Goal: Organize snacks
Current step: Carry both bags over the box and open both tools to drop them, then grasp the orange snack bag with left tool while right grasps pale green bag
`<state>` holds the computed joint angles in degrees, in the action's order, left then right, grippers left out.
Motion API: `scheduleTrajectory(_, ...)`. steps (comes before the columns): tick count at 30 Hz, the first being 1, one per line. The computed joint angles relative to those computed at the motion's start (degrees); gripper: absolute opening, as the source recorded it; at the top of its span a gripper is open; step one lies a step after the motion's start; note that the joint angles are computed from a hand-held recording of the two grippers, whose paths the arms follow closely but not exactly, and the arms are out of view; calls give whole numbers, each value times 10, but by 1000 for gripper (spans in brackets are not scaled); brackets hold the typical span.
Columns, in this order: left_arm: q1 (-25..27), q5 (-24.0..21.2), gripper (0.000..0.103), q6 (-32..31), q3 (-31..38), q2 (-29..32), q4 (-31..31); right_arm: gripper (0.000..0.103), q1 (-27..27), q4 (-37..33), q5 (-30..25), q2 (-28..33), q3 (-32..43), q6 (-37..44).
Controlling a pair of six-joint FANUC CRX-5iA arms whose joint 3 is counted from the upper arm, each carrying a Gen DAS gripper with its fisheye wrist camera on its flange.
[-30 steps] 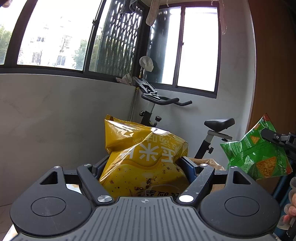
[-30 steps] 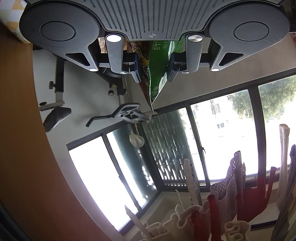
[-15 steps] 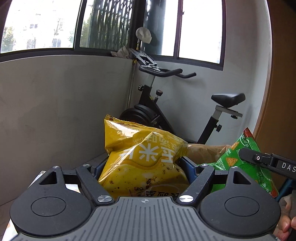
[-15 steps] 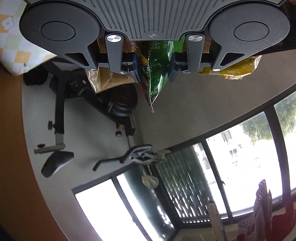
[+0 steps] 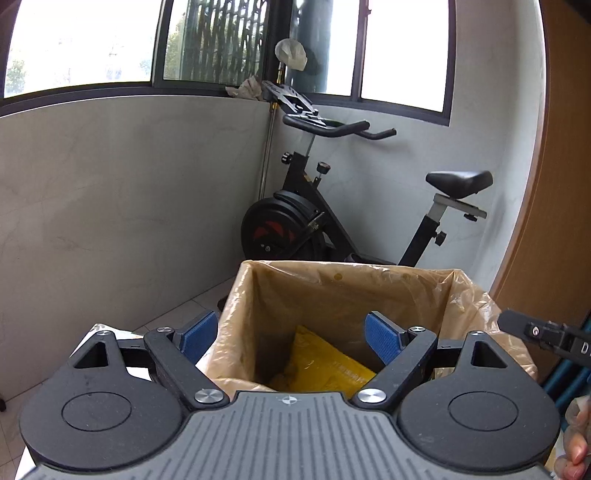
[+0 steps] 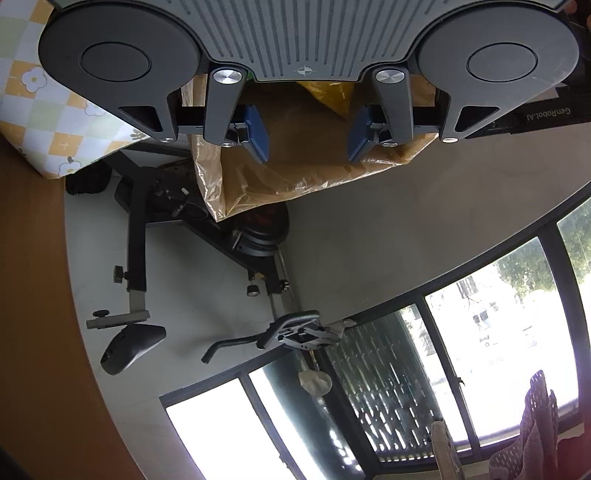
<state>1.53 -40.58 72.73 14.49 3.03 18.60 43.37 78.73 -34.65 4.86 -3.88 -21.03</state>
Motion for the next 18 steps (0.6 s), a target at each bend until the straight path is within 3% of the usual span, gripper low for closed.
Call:
scheduleTrajectory(6, 50, -5, 89, -93, -73, -53, 101, 51, 27, 1, -24, -33, -39, -14)
scheduleTrajectory(11, 79, -13, 89, -114, -110, -88, 111, 52, 53, -27, -37, -44, -54, 11)
scheduleTrajectory(18, 102, -25, 89, -98, -161, -112, 107, 55, 93, -140, -65, -24, -35, 106)
